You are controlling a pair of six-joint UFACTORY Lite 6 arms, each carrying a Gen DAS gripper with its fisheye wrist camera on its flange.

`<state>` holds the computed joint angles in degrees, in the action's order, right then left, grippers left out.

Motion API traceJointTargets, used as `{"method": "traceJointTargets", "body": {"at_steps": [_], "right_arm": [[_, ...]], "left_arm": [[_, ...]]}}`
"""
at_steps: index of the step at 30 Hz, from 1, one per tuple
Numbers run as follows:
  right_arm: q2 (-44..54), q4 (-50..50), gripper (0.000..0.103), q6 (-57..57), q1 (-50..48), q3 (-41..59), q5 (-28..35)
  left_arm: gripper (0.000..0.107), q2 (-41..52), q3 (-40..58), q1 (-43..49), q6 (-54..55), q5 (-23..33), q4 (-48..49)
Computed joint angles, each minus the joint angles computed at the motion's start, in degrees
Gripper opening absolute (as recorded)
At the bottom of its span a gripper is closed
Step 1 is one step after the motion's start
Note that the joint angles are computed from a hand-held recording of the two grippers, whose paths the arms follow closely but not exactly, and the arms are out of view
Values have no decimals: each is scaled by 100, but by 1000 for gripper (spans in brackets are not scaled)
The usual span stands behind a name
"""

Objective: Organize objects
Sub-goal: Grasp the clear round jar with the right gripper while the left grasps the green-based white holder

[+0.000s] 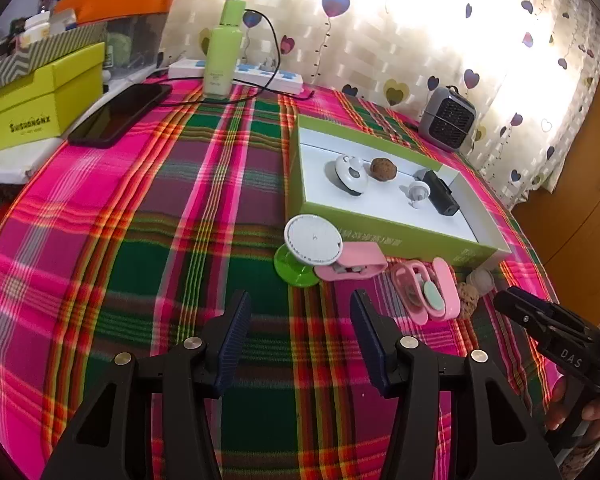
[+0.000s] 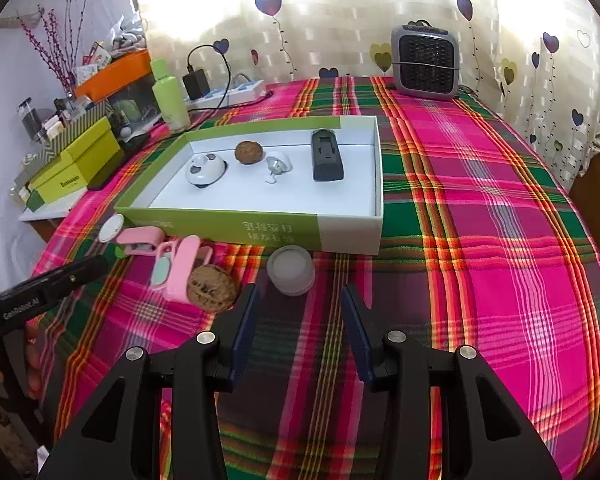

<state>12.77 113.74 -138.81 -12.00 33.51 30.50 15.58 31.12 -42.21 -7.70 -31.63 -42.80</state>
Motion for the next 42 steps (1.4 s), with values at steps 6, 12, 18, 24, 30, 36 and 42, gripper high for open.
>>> {"method": "traceJointTargets", "body": {"at_steps": [6, 12, 18, 24, 30, 36, 42], "right_arm": [[211, 235, 43, -56, 198, 244, -202], [325, 369, 43, -57, 353, 389, -303], [463, 355, 43, 32, 422, 562, -360], [549, 324, 43, 128, 475, 638, -385], [613, 167, 43, 285, 442, 703, -327], [628, 242, 34, 174, 502, 687, -337], [608, 324, 30, 75, 511, 653, -324]], "left_arm": [[51, 187, 211, 139, -16, 107, 207], [51, 230, 482, 186, 511, 205, -74], [51, 248, 694, 298, 773, 247, -211], [51, 351, 773, 439, 575, 310, -45], [51, 438, 825, 560, 452, 319, 51], [46, 430, 762, 610, 287, 264, 174], [34, 382, 714, 636, 83, 234, 385]]}}
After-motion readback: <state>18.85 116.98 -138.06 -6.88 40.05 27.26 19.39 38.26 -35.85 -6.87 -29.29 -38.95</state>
